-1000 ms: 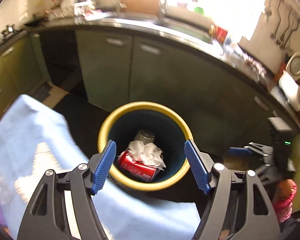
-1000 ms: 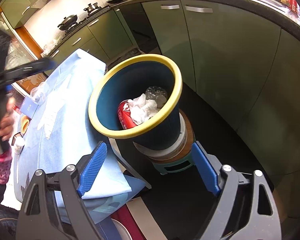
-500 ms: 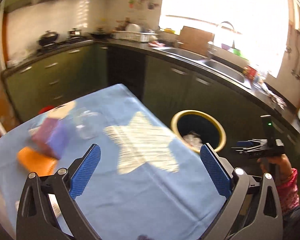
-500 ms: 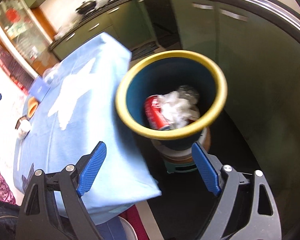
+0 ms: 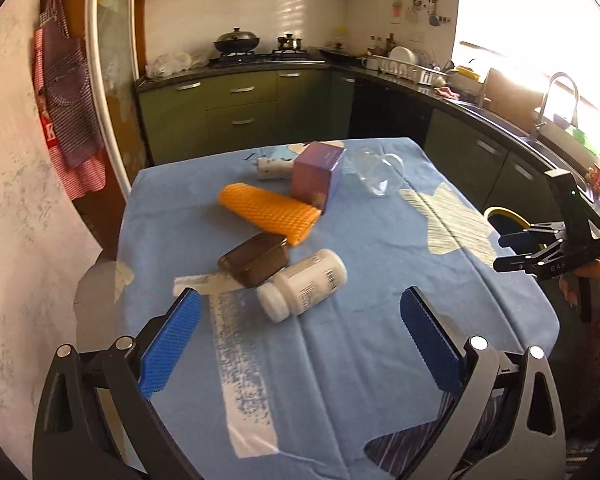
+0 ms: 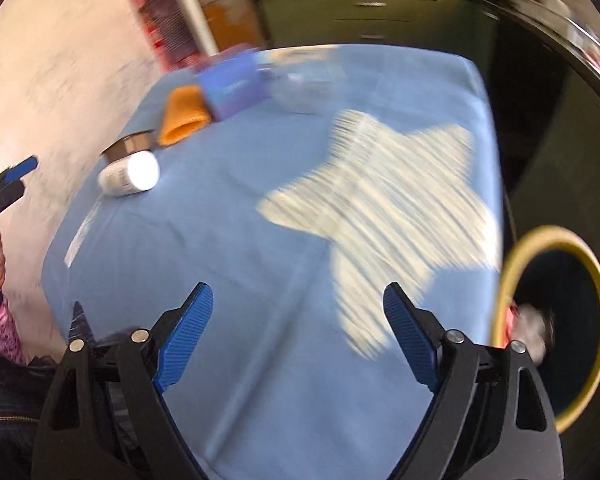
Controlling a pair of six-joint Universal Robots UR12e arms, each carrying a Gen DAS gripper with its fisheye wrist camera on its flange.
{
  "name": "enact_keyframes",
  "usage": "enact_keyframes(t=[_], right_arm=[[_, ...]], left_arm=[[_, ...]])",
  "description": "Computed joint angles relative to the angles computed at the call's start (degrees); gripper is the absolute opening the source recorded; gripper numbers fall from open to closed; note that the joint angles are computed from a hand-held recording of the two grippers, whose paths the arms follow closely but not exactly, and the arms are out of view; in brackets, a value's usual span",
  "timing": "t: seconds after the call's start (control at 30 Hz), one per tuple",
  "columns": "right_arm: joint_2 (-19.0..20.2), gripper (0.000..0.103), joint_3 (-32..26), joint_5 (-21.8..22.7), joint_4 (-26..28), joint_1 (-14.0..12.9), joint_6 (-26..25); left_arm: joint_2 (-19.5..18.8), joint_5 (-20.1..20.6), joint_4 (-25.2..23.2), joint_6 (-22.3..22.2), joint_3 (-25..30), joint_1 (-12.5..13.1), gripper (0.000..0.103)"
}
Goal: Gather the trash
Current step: 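Grasp the white pill bottle with the right gripper and lift it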
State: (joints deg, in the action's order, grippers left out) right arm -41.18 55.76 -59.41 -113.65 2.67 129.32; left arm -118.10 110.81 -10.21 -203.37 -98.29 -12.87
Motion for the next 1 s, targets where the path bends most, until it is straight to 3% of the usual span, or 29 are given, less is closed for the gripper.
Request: enact_keyframes(t=[0.13,0.33,0.47,0.63,0.73,0.83,0.93,1.0], right_arm=[[0.3,0.082,-1.8,-0.8,3.6,3.7,-10.4],[-0.4,0.082,-2.1,-2.1,5.0,8.4,-32.5],[1.4,0.082,-6.4,-7.9,9.4,11.6,-43.3],[5.7,0.082,-14.6,-16.3,15.5,14.5,-46.7],[8.3,0.082,-19.5,-19.5,20.6,15.4,-47.7],[9.1,0.081,-20.4,-20.9,21.4,16.1,-48.0],[11.0,0.076,-23.9,-21.4,24.7,16.6,-47.6],[11.5,0.065,-24.6,-22.1,25.5,17.0,-47.6]], left_arm=[[1.3,1.2,0.6,-1.7,-2.8,0.6,0.098],[2.2,0.7,1.4,-3.0,-4.8,1.6,0.098],[2.6,0.4,2.0,-3.4,-5.9,1.9,0.098],[3.1,-0.1,2.4,-4.7,-7.0,2.2,0.098],[3.2,-0.8,2.9,-5.5,-7.5,2.7,0.098],[3.2,-1.2,2.8,-6.3,-7.8,3.0,0.098],[3.1,-1.8,2.7,-6.9,-8.0,3.2,0.098],[3.0,-1.9,2.6,-7.0,-8.0,3.3,0.098]])
